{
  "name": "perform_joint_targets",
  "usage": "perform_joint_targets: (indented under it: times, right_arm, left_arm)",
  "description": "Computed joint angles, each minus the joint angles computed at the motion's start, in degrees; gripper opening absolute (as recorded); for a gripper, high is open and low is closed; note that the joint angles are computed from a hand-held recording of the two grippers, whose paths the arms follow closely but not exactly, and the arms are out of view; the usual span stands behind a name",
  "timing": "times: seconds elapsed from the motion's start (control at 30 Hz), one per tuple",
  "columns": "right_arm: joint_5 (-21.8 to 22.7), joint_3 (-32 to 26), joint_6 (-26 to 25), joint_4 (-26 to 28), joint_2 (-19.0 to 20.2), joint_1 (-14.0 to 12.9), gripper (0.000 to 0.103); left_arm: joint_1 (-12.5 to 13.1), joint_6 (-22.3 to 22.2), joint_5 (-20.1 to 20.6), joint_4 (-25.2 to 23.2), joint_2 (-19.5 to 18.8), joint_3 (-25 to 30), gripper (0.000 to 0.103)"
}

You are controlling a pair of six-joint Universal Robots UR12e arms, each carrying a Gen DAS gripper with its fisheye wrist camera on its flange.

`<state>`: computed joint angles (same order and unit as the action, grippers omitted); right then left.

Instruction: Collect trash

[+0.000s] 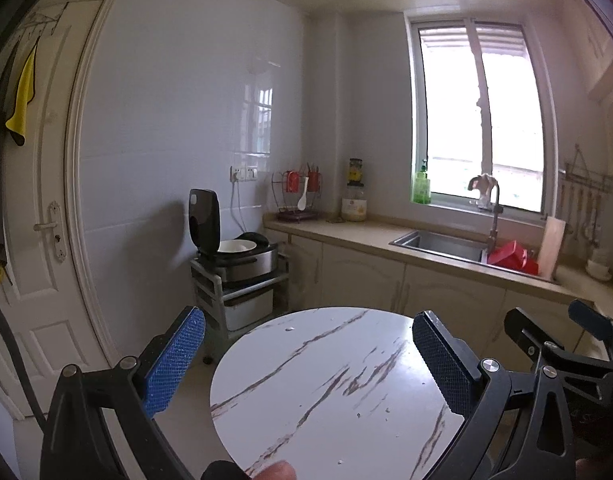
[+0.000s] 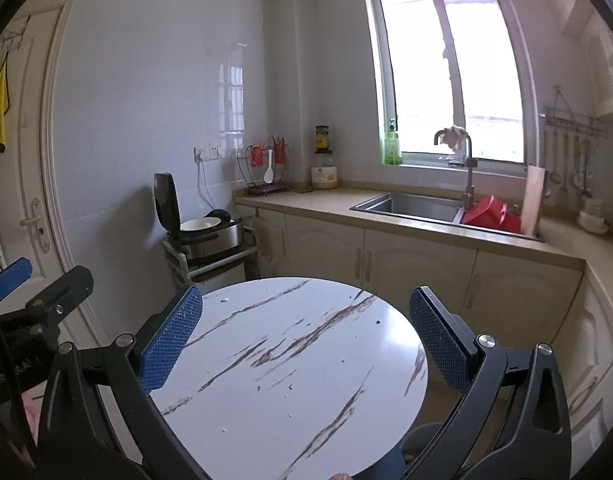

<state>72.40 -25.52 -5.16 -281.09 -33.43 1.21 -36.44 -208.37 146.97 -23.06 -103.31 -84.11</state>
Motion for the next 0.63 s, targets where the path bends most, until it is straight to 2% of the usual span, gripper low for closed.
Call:
perform_joint_targets:
  times: [0.17,0.63]
  right_arm:
    - [-0.01,-0.45,0.13,-0.01,0.04,-0.1,0.103]
    - [-0.52,0.36,0.27,-0.14,-0.41,-0.28,0.103]
  left_arm:
    - [-0.07,-0.06,0.51,-0.17,0.1,0.11,0.102]
    - [1.65,2.32,-1.75,1.96,0.26,0.46,0.102]
